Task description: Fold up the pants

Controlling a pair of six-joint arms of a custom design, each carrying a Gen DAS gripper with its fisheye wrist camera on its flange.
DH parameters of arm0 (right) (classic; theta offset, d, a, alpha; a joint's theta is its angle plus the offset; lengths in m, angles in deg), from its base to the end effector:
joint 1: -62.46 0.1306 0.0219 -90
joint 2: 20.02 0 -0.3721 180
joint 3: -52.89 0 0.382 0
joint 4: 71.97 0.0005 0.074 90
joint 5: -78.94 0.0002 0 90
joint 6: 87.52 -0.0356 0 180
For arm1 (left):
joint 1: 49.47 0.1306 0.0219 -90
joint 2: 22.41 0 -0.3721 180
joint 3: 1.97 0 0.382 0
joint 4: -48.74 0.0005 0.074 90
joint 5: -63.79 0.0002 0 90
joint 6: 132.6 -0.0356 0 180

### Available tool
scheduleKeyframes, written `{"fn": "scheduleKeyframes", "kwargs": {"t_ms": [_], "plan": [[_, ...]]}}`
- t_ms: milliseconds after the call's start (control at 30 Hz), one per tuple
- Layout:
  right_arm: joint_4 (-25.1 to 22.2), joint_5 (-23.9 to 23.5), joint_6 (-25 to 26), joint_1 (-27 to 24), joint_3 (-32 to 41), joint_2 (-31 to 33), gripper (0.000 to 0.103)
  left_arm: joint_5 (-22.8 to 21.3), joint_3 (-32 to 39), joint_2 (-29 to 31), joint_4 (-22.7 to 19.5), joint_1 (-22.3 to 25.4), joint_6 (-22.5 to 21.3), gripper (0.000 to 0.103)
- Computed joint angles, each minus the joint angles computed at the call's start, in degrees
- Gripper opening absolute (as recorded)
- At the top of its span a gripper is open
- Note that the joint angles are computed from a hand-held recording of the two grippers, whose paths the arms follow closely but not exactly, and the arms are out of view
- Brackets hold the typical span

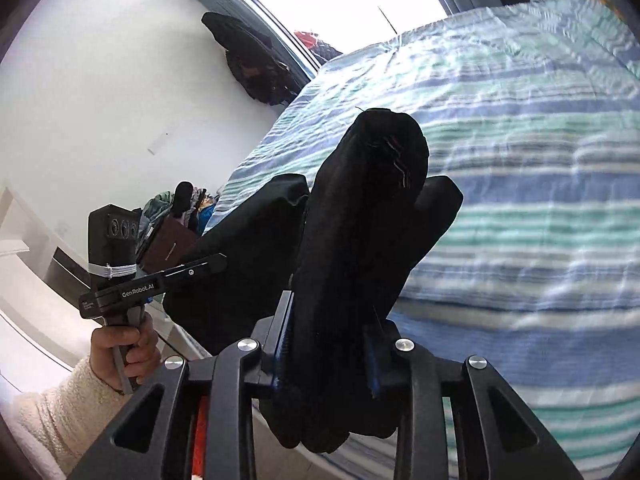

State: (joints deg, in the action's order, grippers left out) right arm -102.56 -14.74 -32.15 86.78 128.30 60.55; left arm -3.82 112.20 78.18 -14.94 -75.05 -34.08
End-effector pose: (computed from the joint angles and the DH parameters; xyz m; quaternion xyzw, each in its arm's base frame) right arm 0.3913 0.1788 0.3992 0.0653 0.8873 0.2491 0.3827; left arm 0.4720 -0.2415 0.5039 0.2023 0.9021 -0.2726 0.2665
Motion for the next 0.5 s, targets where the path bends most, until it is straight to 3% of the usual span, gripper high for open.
{"fn": "scheduleKeyframes", "kwargs": {"t_ms": [100,167,200,233,267,300,333,367,500], "plan": [[-1.3,1.18,1.44,-1.98,6.27,5.27,0.032,-5.24,6.44,4.92,-0.62,-0.02,-0.82,0.026],[-5.39,2.37,2.17,-3.27,9.48,8.35,0.044,-12.18,6.82,6.2,-0.93,-0.64,-2.38,0.045],[-8.69,4.14,2.49,-3.65,10.71,9.05,0.047,-15.12,4.77,5.33,-0.16,-0.91,-3.88,0.05],[-10.6,6.62,2.78,-3.53,10.84,9.01,0.05,-17.51,1.42,3.45,1.52,-1.23,-5.81,0.061],[-11.29,8.9,2.89,-3.19,9.79,7.94,0.058,-18.81,-2.73,0.84,3.94,-1.51,-7.64,0.074],[-11.57,10.86,2.86,-2.74,7.96,6.23,0.066,-19.84,-6.74,-1.88,6.22,-1.89,-9.21,0.081],[-12.27,13.13,2.8,-1.92,6.17,4.59,0.083,-20.93,-11.02,-4.78,8.57,-2.54,-10.4,0.093],[-13.68,16.33,2.9,-0.59,4.65,3.05,0.091,-22.02,-14.62,-7.27,10.49,-3.54,-11.24,0.097],[-20.31,28.44,1.43,6.22,1.39,-0.81,0.093,-27.28,-22.29,-13.41,11.51,-7.93,-12.04,0.097]]}}
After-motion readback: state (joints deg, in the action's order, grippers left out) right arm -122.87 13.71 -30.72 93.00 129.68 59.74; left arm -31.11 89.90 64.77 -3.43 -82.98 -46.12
